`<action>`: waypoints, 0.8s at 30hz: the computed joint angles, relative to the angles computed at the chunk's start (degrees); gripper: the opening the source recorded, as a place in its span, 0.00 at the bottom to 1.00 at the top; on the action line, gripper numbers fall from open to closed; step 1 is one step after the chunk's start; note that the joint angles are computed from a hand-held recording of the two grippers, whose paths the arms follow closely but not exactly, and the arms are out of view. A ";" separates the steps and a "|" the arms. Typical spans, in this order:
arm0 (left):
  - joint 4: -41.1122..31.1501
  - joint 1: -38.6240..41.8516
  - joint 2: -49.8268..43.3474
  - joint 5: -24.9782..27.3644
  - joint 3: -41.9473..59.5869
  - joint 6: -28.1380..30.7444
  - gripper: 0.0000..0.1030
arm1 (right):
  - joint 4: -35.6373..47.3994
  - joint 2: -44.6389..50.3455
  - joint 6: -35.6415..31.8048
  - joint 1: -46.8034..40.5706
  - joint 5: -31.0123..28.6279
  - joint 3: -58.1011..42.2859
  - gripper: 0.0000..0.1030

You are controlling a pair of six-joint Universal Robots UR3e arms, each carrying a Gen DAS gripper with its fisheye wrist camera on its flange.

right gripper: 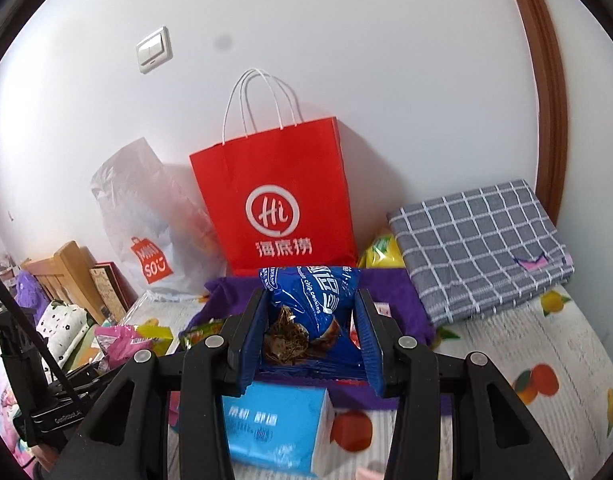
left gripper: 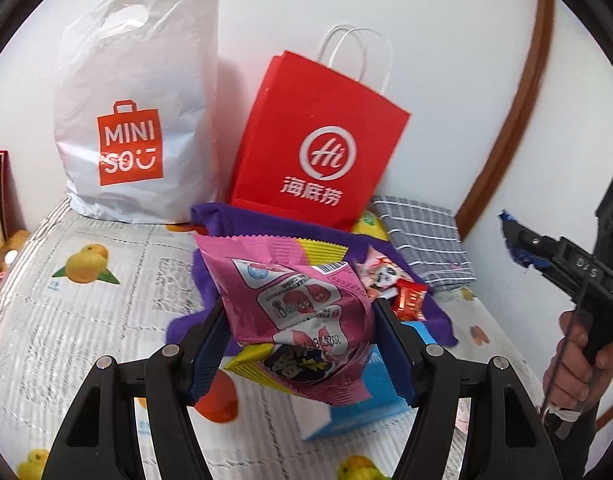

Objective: Organize snacks
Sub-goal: 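Carry both snacks to the towel and open the right tool to release the blue packet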

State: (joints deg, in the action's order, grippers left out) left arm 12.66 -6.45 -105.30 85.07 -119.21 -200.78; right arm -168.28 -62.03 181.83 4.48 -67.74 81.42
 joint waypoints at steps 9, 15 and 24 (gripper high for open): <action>-4.98 2.03 -1.50 -2.58 7.61 -1.93 0.66 | 8.16 12.69 -0.03 0.68 1.72 -17.54 0.42; -3.37 2.64 -3.63 -2.45 7.33 -2.95 0.65 | 16.80 21.62 -1.49 0.85 2.86 -26.77 0.42; -3.96 2.78 -5.02 -2.85 7.58 -2.92 0.65 | 25.91 29.57 -3.25 2.07 2.59 -36.92 0.43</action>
